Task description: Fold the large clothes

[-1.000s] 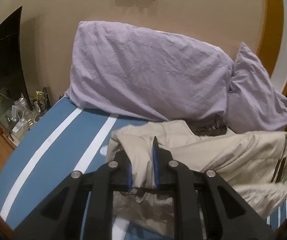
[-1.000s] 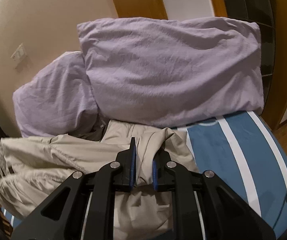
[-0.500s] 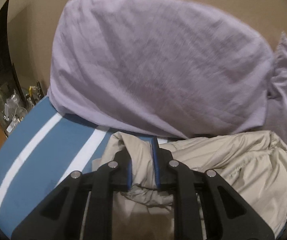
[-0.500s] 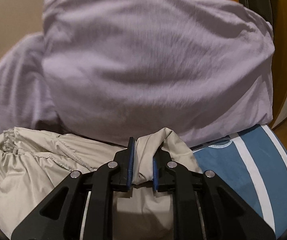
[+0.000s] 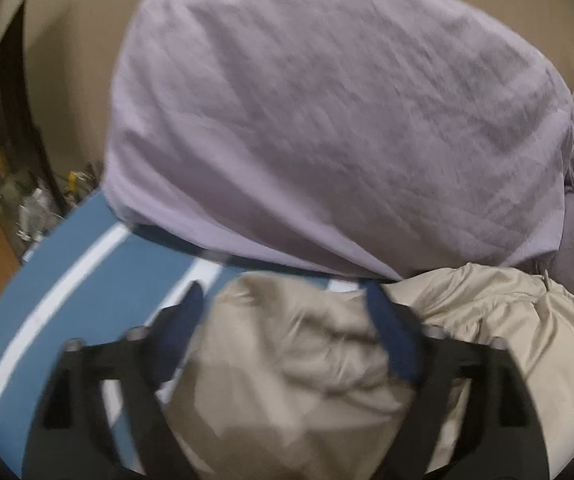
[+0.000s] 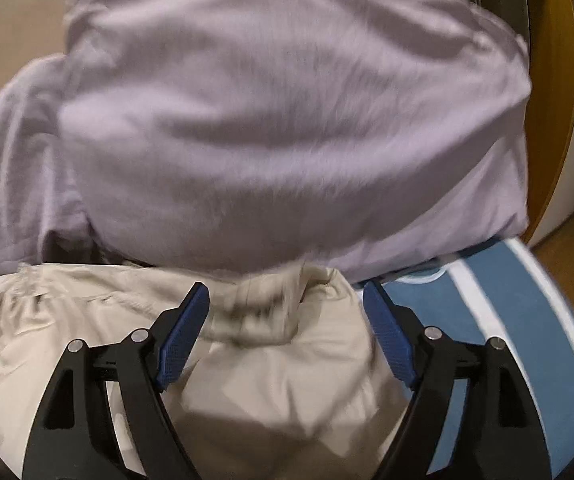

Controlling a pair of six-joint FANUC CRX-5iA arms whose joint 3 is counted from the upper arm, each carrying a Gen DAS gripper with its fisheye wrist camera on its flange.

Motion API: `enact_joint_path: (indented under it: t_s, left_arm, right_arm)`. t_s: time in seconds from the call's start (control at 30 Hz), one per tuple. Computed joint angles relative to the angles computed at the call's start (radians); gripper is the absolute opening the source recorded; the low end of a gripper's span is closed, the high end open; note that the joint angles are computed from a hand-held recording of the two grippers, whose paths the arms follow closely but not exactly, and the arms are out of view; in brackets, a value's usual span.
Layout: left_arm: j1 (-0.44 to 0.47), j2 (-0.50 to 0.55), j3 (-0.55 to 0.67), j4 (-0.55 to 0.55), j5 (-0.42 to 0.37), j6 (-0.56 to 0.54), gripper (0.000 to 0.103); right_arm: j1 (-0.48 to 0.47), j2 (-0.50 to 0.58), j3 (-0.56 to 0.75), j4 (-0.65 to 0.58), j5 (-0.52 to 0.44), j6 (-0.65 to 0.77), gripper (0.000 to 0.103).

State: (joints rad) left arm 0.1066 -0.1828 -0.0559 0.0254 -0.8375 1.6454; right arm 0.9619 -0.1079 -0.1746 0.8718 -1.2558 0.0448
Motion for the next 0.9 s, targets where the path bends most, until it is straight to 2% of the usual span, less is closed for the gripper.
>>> enact_joint_path:
  t_s: [0.17,0.27,0.5,0.6,0.73,0.9]
  left_arm:
    - [0.031,-0.082,-0.066,0.095,-0.020,-0.098,0.087]
    - [0.028,-0.139,-0.112,0.149,-0.032,-0.145,0.088]
    - [-0.072,-0.223,-0.185,0.182,-0.030,-0.184,0.094]
    - [-0.132,-0.231,-0.191,0.155,-0.019,-0.161,0.095]
    - [-0.234,-0.202,-0.158,0.007,0.012,-0.065,0.096]
    - [-0.315,-0.135,-0.099,-0.184,0.004,0.097,0.096]
  right_arm:
    - [0.073,-0.039,0.013,-0.030,-0.004,-0.004,0.081]
    - [0.120,-0.020,0.038,-0.028,0.004,0.006,0.081]
    - [0.215,0.061,0.099,-0.049,0.051,0.073,0.081]
    - [0.241,0.089,0.109,-0.039,0.052,0.076,0.081]
    - [0.244,0.130,0.126,-0.035,0.034,0.088,0.081]
    - [0.215,0.169,0.129,-0.040,0.050,0.071,0.081]
